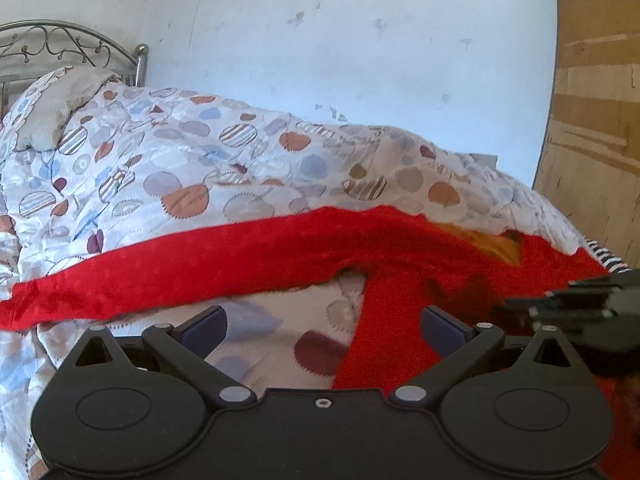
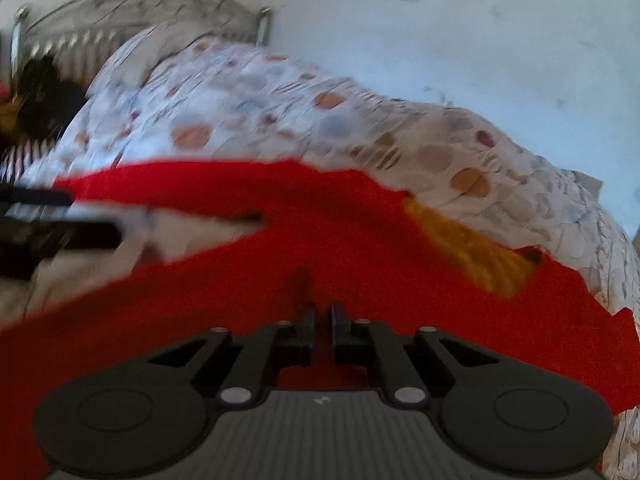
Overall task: Fold small clothes
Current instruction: 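Carry the sleeve across the sweater body and open the right tool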
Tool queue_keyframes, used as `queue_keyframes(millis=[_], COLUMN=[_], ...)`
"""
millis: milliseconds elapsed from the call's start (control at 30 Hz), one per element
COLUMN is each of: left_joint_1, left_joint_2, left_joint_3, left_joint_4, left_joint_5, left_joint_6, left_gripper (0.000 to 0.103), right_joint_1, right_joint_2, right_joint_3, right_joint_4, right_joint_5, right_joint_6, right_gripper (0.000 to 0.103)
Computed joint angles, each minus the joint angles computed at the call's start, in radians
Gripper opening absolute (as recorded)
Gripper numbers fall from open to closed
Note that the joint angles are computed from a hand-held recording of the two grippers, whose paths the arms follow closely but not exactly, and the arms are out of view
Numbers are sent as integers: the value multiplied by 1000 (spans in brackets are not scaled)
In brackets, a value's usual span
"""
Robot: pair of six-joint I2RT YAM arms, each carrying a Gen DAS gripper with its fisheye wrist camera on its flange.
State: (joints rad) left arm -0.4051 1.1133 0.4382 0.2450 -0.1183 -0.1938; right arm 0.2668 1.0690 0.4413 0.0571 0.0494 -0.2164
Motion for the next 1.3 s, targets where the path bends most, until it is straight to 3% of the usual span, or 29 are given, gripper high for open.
queue_keyframes(millis=[33,100,267,467,533,600,700,833,967,1067,1133,1300], left_joint_1=[-2,-8,-47,-146,-175,-192,-192,-172,-134,-137,-141,-143], left_joint_2=[11,35,68,233,320,401,499,555,595,600,602,596], left_joint_3=[-3,2,6,98,136,176,234,248,243,244,238,225], left_joint_4=[11,25,79,159,216,253,270,274,287,289,301,318], left_joint_5=[-2,-4,-11,-66,-92,-114,-113,-80,-18,-26,-30,-27], left_joint_6=[2,-2,-29,-44,-37,-27,-23,-52,-112,-106,-104,-108], left_gripper=[103,103,103,103,103,103,103,103,103,103,103,103], right_joint_1=[0,-20,-171,-590,-703,-795,-895,-909,-846,-816,-817,-892], right_joint_2=[-34,-136,-378,-577,-520,-359,-117,132,261,303,290,182], right_joint_3=[-10,-59,-136,-214,-244,-233,-195,-131,-96,-120,-108,-129], right_joint_4=[-19,-49,-142,-165,-60,51,200,344,464,629,595,453], right_joint_5=[-6,-31,-134,-286,-248,-231,-270,-287,-260,-250,-267,-328], right_joint_6=[-18,-51,-114,-157,-137,-128,-92,-122,-250,-322,-341,-275], right_gripper=[28,67,95,100,92,66,51,50,50,50,16,13])
